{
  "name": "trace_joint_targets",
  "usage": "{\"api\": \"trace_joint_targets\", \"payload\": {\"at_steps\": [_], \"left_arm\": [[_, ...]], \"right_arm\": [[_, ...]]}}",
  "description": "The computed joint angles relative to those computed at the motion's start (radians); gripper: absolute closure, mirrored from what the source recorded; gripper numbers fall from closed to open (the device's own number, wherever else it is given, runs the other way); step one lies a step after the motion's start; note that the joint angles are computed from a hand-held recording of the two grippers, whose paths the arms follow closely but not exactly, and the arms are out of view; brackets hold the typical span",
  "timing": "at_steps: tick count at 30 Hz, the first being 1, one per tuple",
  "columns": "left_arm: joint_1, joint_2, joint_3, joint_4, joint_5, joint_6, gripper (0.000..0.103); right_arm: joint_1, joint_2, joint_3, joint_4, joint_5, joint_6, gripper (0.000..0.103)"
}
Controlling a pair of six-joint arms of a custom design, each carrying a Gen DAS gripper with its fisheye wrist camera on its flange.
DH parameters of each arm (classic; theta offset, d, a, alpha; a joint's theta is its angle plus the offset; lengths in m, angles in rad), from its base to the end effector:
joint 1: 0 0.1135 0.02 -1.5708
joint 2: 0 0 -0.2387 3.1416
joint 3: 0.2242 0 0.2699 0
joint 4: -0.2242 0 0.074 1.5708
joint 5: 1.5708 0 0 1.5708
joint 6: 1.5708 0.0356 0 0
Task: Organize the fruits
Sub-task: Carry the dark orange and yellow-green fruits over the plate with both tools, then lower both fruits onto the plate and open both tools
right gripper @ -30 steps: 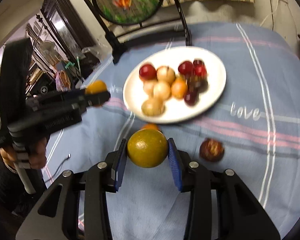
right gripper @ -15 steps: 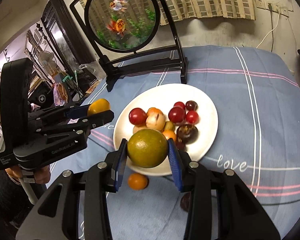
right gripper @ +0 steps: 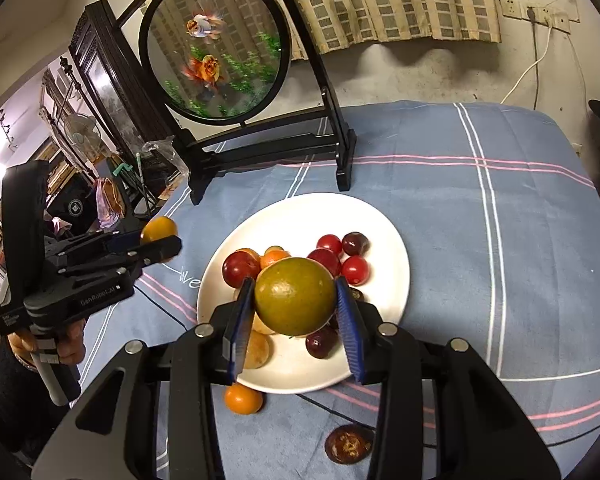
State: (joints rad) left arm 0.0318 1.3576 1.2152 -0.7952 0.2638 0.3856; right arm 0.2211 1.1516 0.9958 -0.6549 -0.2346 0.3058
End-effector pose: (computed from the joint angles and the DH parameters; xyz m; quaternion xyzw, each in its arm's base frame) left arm 0.3028 0.0003 0.2815 0.2061 0.9201 -0.0583 0.3278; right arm 0.2586 0.0666 0.2713 -0.0043 0.9233 0.2009 0.3274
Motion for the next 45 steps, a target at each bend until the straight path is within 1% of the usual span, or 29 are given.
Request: {"api": "trace_joint_targets", "payload": {"at_steps": [13, 21, 28, 32, 45], "left_arm": [[-0.038, 0.046, 0.005, 0.031, -0.026, -0.018, 0.065], [-0.093, 0.139, 0.055, 0.059, -0.094, -0.039, 0.065], [-0.114, 0.201, 0.082, 0.081, -0.114, -0.052, 0.065], [-0.118, 0.259, 0.12, 0.082, -0.125, -0.063, 0.065], [-0.123, 0.325, 0.154, 0.095, -0.154, -0.07, 0.065]], "right_arm": [[0.014, 0.125, 0.056, 0.05, -0.032, 0.008, 0.063], [0.019, 0.273, 0.153, 0.075, -0.019, 0.003, 0.063], [0.021, 0.37, 0.211, 0.088, -0.01, 0.005, 0.063], [0.013, 0.428, 0.249, 0.084, -0.005, 0.014, 0.063], [-0.002, 0.471, 0.286, 0.085, -0.01, 0.004, 0.063]]}}
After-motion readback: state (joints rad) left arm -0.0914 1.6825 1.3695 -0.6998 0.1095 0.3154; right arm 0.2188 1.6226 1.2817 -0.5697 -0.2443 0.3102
